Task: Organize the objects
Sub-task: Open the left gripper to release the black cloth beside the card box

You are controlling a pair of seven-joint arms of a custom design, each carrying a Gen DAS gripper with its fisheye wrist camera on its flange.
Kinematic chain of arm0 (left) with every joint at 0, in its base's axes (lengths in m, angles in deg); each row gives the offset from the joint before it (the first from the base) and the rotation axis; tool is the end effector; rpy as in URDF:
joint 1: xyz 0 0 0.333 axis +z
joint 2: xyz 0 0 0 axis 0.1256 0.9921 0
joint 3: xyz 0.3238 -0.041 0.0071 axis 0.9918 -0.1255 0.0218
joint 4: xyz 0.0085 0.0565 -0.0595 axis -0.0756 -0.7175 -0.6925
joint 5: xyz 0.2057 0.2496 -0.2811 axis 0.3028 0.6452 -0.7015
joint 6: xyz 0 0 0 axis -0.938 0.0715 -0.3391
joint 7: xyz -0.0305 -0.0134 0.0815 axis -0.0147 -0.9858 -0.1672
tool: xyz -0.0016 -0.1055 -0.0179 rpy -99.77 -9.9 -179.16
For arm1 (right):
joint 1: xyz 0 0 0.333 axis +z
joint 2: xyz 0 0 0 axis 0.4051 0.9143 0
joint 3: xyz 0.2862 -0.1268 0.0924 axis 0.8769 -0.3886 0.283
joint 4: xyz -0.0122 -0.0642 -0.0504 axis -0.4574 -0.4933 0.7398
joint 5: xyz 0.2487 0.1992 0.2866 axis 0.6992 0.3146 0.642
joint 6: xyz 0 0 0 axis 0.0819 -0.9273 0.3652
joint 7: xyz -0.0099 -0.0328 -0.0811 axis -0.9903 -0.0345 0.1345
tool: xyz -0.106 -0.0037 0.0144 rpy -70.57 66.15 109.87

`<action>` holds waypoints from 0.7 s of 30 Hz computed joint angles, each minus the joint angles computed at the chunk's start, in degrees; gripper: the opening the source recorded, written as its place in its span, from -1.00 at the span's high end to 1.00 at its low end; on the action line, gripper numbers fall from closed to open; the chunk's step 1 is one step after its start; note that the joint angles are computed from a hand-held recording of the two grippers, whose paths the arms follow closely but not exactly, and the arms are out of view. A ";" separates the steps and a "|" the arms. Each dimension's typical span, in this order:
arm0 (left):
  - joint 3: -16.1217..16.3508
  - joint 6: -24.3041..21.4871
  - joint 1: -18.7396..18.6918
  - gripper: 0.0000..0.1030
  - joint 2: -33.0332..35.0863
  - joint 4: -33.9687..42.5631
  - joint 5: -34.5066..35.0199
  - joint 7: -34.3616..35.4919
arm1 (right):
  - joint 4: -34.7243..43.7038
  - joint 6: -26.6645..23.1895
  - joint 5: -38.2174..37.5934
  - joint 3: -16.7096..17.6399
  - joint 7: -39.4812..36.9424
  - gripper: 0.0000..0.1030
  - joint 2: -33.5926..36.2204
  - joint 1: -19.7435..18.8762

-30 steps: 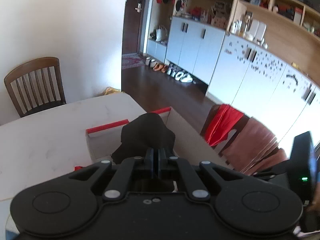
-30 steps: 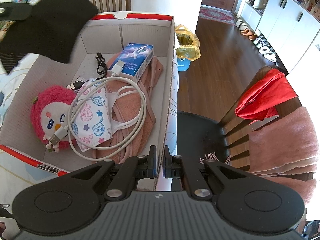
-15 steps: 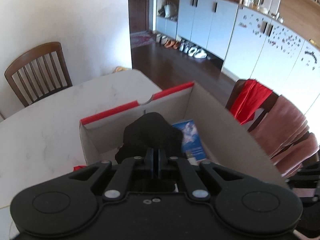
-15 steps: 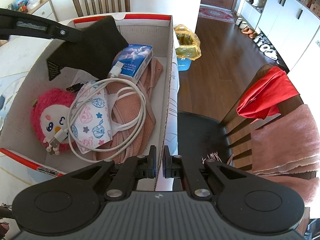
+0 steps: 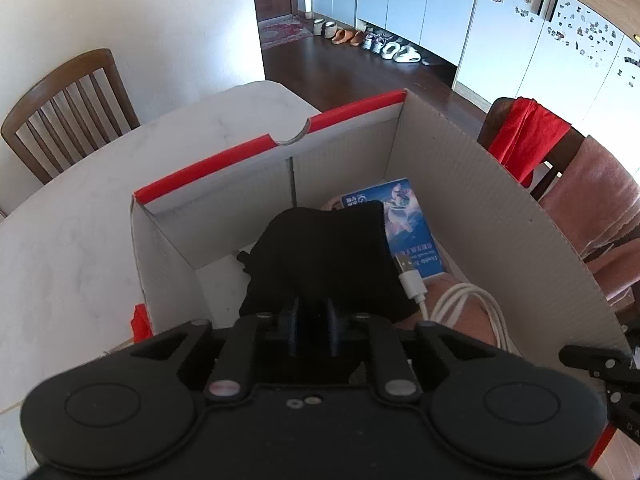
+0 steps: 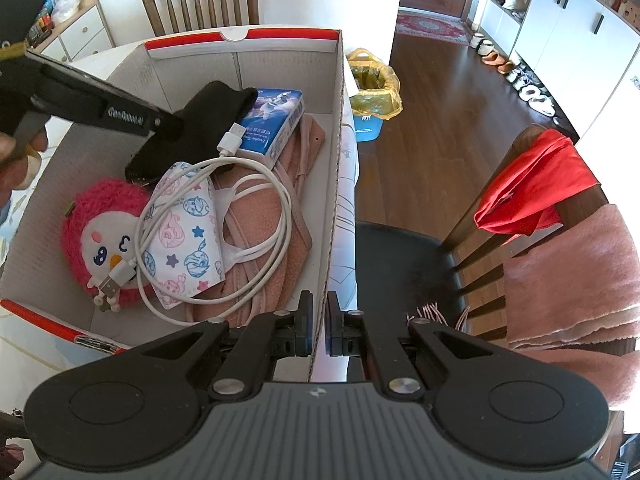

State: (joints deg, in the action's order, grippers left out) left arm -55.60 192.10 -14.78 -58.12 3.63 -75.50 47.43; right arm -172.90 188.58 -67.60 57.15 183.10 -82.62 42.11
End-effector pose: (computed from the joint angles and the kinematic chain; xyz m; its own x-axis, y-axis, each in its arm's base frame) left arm 0.6792 -0.4071 0.4953 -0.7327 -0.6794 -0.0398 -0.5777 0.6517 -0.4915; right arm 0.5127 0.2364 0.4880 -0.1891 -0.9820 -0.0015 -0.8739 0.1690 -0.4559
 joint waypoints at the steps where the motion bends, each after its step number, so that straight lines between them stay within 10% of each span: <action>1: -0.05 0.12 0.05 0.64 0.13 0.04 -0.11 0.10 | -0.01 0.00 0.04 -0.01 -0.04 0.90 -0.02 -0.01; 21: -2.93 4.20 5.01 0.00 -9.12 -9.92 -11.41 4.58 | 0.34 -0.63 -0.43 0.12 -0.54 0.90 0.08 -0.04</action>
State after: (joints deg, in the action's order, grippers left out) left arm -58.54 196.30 -9.77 -67.24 -6.30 -86.91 52.01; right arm -172.55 187.95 -68.03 57.27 182.56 -82.54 42.07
